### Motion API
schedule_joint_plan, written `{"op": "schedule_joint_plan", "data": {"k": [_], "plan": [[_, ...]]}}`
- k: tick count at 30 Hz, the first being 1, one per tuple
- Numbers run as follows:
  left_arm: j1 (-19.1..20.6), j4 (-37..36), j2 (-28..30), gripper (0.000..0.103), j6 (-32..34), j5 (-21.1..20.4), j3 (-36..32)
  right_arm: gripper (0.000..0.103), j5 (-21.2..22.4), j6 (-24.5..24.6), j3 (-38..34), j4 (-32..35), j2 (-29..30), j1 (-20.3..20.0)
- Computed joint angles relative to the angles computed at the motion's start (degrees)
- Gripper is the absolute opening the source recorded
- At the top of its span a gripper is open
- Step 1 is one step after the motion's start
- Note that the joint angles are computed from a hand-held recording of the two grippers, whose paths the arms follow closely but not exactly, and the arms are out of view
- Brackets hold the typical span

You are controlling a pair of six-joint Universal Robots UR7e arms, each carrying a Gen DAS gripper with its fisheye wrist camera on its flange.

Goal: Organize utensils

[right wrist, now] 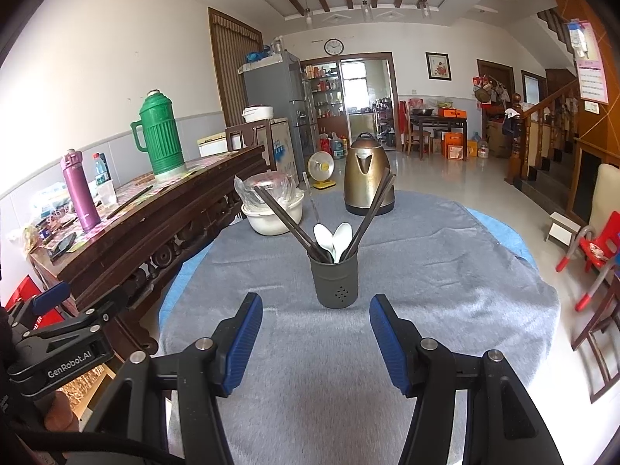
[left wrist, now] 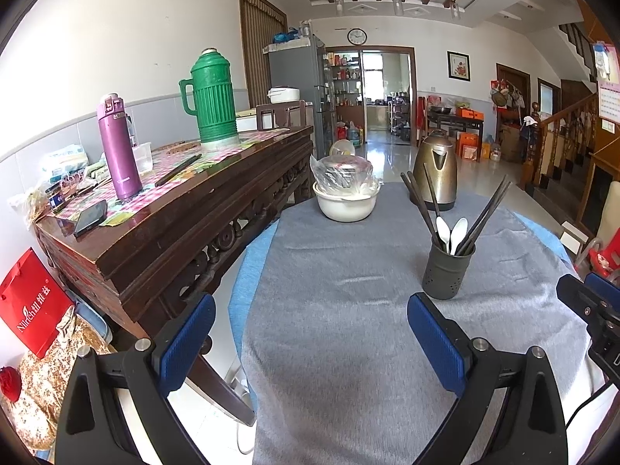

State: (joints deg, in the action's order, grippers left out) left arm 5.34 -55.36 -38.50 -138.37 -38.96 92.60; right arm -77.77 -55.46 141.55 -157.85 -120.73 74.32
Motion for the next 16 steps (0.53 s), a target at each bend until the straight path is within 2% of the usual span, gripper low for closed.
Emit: {"op": "schedule_joint_plan", "data": {"k": [6,12,16], "plan": [[1.49,-2.34,-0.79,0.099,1.49,0.82,0.97,0.061,-1.98,1.27,-0.88,-3.54,4.11,1.59],[3.45,-5.11,-1.37,0.099,3.4,2.37,2.17,0.061,-3.21,1.66,-2.35,-6.77,8.78,1.31],[6.32,-13.43,-2.32,0.099,8.84,4.44,5.18,0.061,-5.08,2.17,-4.39,-10.63,14.24,0.22]]}}
